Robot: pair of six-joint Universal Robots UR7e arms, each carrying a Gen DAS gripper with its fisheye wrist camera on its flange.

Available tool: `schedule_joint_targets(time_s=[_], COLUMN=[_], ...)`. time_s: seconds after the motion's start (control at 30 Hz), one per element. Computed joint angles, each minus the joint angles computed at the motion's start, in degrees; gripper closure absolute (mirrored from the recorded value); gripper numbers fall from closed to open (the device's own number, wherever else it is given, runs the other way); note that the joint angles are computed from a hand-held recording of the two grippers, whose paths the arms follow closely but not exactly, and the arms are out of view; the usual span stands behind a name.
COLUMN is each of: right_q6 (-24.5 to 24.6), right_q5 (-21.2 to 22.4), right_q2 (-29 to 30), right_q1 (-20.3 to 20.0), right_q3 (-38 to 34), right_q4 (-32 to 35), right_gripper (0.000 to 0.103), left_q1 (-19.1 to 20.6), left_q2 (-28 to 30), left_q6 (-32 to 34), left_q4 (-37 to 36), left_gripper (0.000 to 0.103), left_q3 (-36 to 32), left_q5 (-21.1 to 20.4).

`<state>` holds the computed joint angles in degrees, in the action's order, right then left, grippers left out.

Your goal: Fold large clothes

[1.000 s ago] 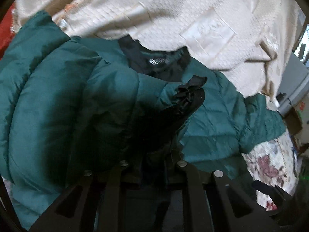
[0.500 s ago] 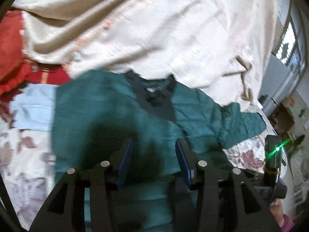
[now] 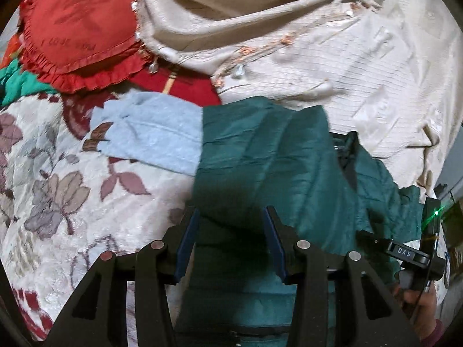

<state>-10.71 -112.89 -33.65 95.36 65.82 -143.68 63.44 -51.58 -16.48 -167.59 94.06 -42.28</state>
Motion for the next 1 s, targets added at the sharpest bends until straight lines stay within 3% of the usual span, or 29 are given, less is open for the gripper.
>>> schedule_joint_targets(time_s=[0.13,0.17,0.2,0.27,0.37,0.6,0.87,1.0], right_q6=[-1.94,-3.36,-4.68,-8.38,-12.85,-21.94,-23.49,-23.14], right_q5=[-1.73,-2.52,-3.11,-2.64,-4.06,-6.51,-10.69,-14.06], right_q2=[2.56,3.06,3.31,3.37,3.41,2.24,5.72,11.19], right_q1=[0.45,0.73,0.99,1.28,2.19,3.84,2.15,0.86], right_q3=[-2.50,-2.79,-2.82,-2.47,-2.22,-2.46,-10.80,-18.11], right_q4=[0.50,0.09,-0.50,-1.72,-4.36,-17.79,-18.66,-15.83], right_gripper=[0.020,0.029,0.045,0.069,0.084,0.089,0.090,0.091], left_q1=[1.15,1.30,1.50,1.80,1.87,1.51,2.09,2.12], left_q2=[0.21,0.28,0.36,0.49,0.61,2.02,4.92,6.22], left_q6=[-1.19,-1.48,-1.78,-2.67,-3.39,-1.53,-1.45,-1.11], left_q4=[1.35,1.72,2.03,2.59,2.55,1.69,4.33,4.83], left_gripper=[0.075,0.075,0.075,0.075,0.076,0.075,0.075,0.075], left_q3=[-0.10,-0.14,-0.21,-0.31,-0.57,-2.65,-6.20,-7.72], left_q5=[-0.31,-0.29,-0.31,-0.51,-0.70,-0.05,0.31,1.03])
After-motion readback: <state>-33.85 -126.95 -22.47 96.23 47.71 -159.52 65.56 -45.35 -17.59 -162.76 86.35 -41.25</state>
